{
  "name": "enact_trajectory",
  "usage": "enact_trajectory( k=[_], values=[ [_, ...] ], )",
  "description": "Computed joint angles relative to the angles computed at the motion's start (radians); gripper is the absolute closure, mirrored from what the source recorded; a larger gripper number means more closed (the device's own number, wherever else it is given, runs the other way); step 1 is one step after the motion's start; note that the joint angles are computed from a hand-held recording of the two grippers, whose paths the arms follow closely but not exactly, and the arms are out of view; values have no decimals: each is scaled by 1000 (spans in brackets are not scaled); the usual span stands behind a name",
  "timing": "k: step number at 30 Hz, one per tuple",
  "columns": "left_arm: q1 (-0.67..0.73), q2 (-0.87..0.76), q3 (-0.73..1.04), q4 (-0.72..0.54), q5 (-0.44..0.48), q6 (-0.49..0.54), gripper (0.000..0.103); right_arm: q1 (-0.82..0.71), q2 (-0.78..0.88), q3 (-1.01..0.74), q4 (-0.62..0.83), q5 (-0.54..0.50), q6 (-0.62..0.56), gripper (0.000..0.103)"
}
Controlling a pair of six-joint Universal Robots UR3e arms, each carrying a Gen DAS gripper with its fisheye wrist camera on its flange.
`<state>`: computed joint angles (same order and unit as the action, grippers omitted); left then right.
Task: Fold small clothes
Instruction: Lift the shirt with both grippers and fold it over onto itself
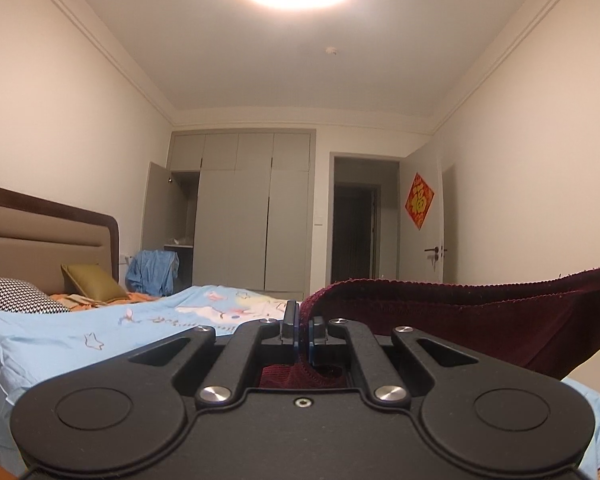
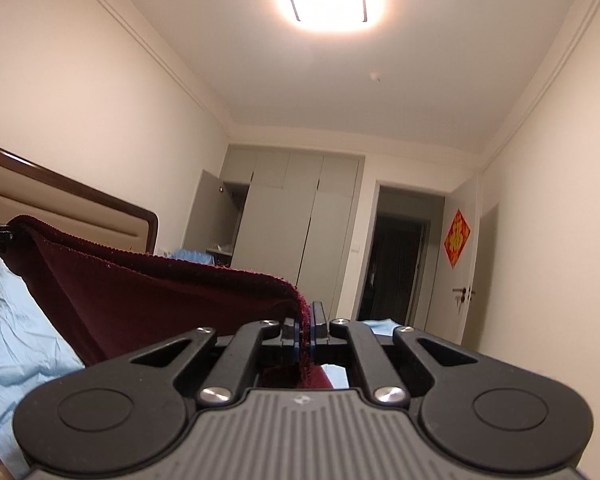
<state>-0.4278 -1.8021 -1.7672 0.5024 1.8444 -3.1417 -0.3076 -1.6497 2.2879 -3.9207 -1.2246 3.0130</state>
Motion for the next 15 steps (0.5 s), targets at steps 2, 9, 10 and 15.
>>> enact_trajectory(
  k=[2,9,10,15],
  values=[
    [-4,13,2,-23,0,2,100,0,-16,-4,10,-1,1,98],
    [1,4,45,-117,-3,-6,100,47,40,-66,59,-61,-21,98],
    [5,0,52,-126,-8,-7,100,60,50,-82,74,-77,-23,98],
    [25,-43,124,-181,-29,3,100,102,125,-166,115,-137,-45,98]
  ],
)
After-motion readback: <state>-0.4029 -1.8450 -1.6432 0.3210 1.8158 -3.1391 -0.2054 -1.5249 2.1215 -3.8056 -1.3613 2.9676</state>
